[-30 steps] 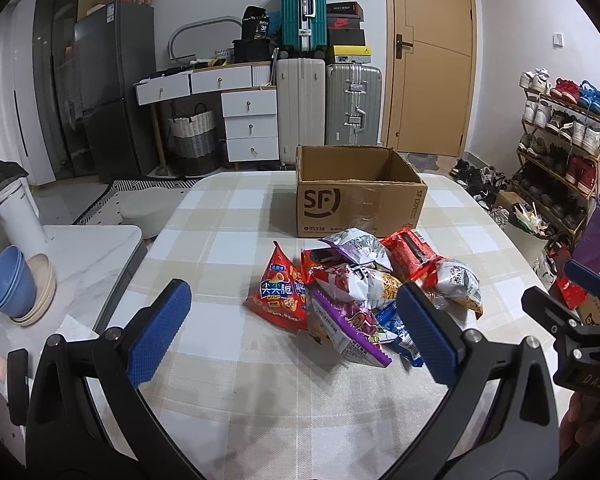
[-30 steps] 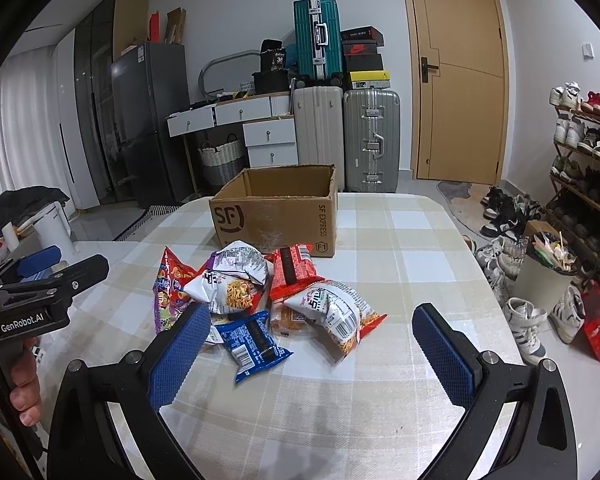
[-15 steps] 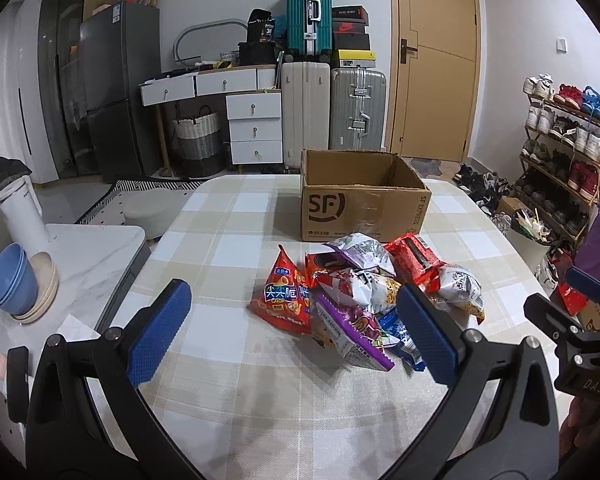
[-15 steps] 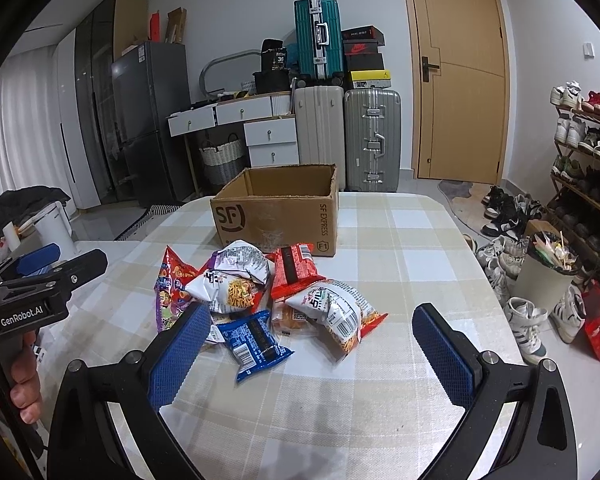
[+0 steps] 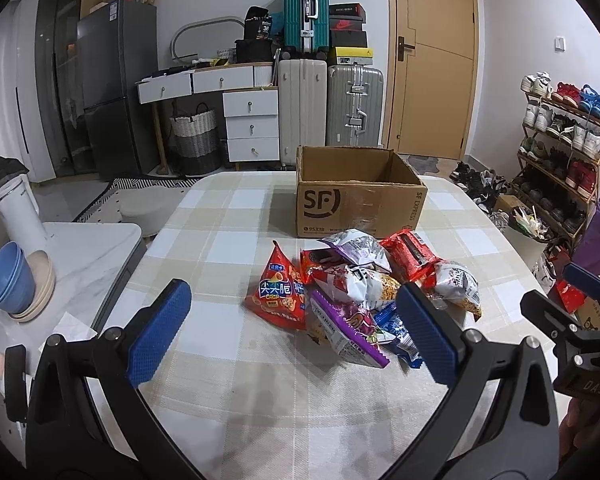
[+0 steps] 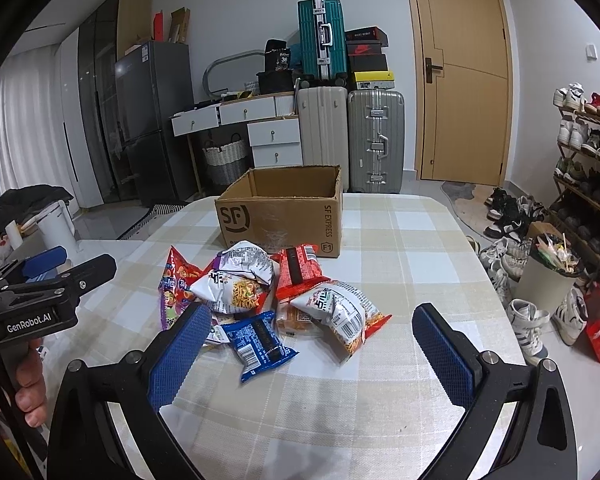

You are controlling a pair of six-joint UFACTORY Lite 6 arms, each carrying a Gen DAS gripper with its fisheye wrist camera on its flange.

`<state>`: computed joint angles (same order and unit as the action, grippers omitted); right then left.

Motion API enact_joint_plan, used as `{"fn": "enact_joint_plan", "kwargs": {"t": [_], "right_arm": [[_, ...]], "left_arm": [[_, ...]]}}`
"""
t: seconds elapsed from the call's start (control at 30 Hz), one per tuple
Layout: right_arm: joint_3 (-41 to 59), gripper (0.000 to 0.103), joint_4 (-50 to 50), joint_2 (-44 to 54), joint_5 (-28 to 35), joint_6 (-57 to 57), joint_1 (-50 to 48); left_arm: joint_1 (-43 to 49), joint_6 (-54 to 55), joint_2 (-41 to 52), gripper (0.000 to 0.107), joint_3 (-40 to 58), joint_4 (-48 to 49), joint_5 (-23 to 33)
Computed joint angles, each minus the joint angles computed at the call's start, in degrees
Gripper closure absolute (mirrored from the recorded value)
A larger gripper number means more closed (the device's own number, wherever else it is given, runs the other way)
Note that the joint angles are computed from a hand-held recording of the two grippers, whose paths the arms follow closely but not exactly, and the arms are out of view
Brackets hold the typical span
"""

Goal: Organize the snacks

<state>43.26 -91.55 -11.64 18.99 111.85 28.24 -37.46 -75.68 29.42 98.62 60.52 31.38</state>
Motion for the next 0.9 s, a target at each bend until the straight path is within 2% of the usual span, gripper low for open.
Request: {"fn": "enact_joint_plan", "kwargs": {"t": [0.33,0.9], "right_arm": [[-0.01,0.000,-0.16,0.07,0.05,0.33,0.04],[-0.10,0.000,-0.95,0.35,-1.53,0.84,-0.89]], "left_arm": [[-0.34,0.50,0.63,0.005,0.86,-0.73,0.56],[0.95,-2.42,2.14,0.005,1.14,1.33,-2.10]]}}
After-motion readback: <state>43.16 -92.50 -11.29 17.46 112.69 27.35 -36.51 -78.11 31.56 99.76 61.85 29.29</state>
